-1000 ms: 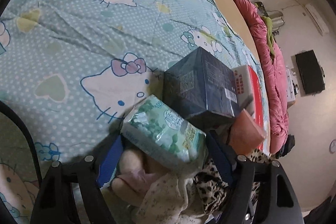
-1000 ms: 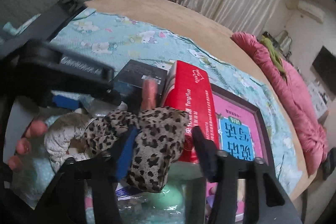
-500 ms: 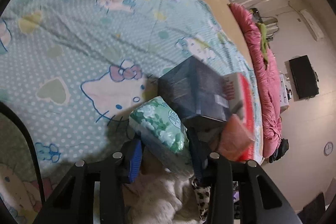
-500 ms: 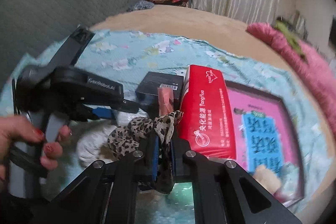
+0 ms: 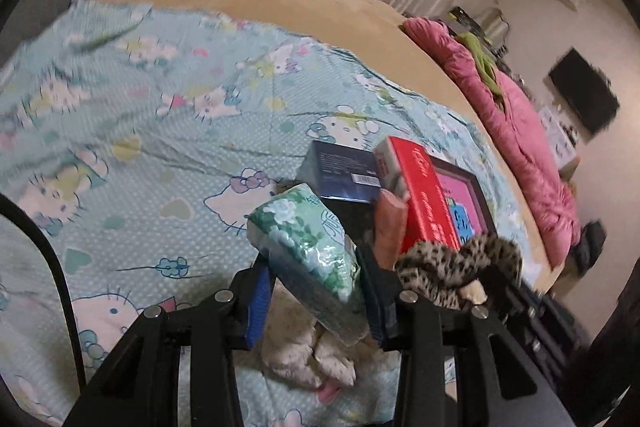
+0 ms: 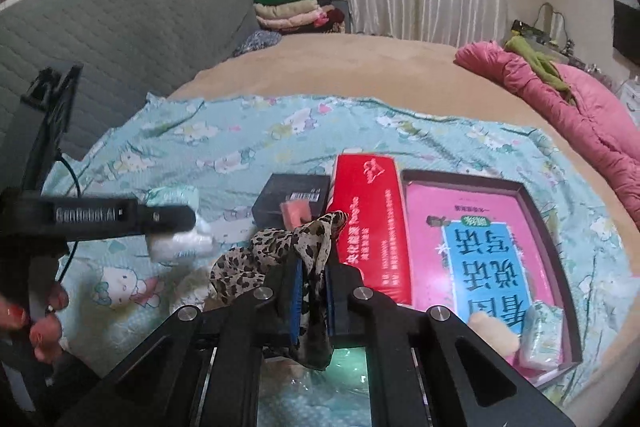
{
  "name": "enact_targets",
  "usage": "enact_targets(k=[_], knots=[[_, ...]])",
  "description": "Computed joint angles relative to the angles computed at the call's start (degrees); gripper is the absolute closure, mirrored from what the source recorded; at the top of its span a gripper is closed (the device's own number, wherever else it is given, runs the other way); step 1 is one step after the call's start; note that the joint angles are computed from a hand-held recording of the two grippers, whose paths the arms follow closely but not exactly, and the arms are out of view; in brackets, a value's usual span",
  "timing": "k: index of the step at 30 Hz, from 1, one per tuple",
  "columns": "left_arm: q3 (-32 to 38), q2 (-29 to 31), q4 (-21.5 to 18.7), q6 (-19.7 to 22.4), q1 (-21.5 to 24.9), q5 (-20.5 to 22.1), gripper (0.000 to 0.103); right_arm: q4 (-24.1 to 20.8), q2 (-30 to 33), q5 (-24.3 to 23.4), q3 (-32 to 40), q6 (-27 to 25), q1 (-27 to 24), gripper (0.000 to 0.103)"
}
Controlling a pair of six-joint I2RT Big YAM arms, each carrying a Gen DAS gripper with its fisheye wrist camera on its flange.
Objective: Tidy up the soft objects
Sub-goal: 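Grasp the green-and-white wipes pack with the left tool while the right tool grasps the leopard-print cloth, then carry the wipes pack with the left tool while the right tool carries the leopard cloth to the tray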
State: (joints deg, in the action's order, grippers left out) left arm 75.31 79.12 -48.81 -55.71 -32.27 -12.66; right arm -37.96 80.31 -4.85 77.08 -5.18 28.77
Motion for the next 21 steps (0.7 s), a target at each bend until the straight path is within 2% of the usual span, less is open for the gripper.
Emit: enact_targets(k=[12,21], knots=[[11.39,4.51,-9.48,3.25,-7.89,-8.27,0.063,0.28,-5.23,-1.64,-1.46,1.41,-4.22,0.094],[20.88,9.8,-14.22,5.66,-11.72,-11.25,0.063,0.96,-7.97,-3.18,-2.04,3.49,-8.7,0.094]])
